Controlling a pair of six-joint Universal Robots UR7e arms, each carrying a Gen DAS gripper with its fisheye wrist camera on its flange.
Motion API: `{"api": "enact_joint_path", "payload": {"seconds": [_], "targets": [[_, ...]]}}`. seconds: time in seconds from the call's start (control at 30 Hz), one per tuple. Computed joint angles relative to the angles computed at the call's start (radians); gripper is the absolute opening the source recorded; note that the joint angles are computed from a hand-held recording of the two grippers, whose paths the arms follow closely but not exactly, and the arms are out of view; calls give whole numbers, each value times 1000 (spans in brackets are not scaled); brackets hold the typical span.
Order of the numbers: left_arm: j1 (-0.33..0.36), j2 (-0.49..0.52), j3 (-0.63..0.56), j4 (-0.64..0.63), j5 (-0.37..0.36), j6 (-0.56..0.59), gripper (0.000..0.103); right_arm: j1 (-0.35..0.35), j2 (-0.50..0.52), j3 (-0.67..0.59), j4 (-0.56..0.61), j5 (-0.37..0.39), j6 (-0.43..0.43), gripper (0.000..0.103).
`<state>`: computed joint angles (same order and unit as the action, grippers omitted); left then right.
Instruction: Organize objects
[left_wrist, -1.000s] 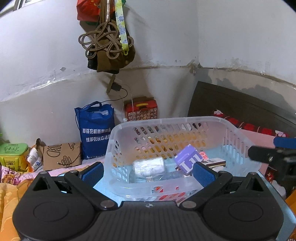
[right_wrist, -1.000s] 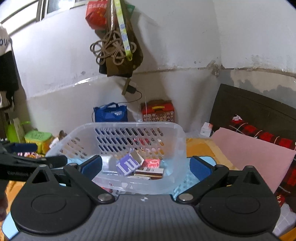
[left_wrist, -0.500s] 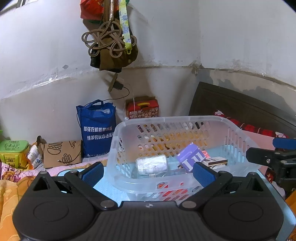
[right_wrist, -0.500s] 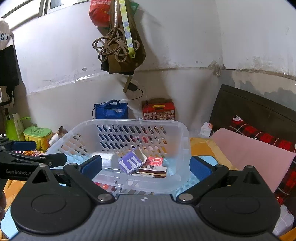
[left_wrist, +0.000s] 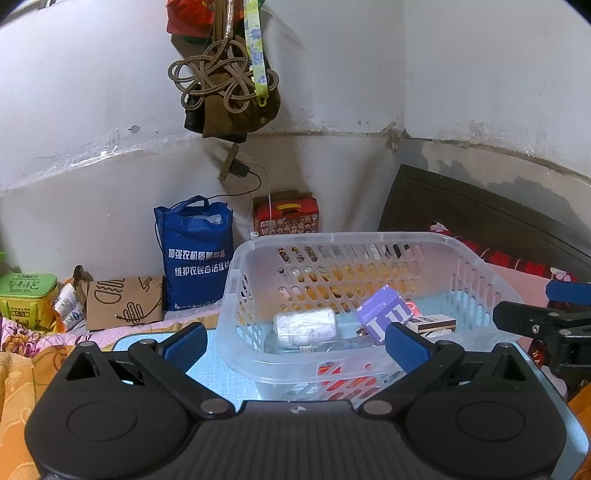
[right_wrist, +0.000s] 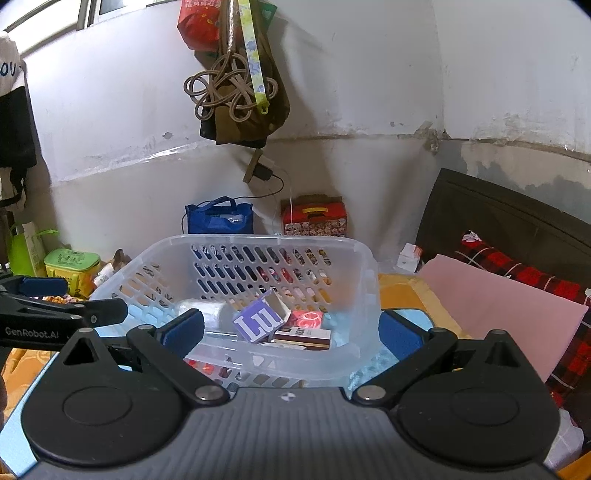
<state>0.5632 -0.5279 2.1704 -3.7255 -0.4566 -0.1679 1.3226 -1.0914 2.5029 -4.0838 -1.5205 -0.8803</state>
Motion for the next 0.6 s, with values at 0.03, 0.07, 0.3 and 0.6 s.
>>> {"api": "enact_joint_path", "payload": {"seconds": [0.03, 0.07, 0.3, 0.6], "targets": [[1, 0, -1, 3, 0, -3, 103, 0, 1, -1, 0, -2, -1, 103], [0, 1, -2, 6, 1, -6, 103, -2, 0, -2, 2, -2, -2, 103], [4, 0, -4, 24, -6, -15, 103, -4, -1, -1, 1, -2, -1, 103], [7, -8, 6, 30, -12, -31, 103, 2, 6, -5, 4, -20, -17, 103]]}}
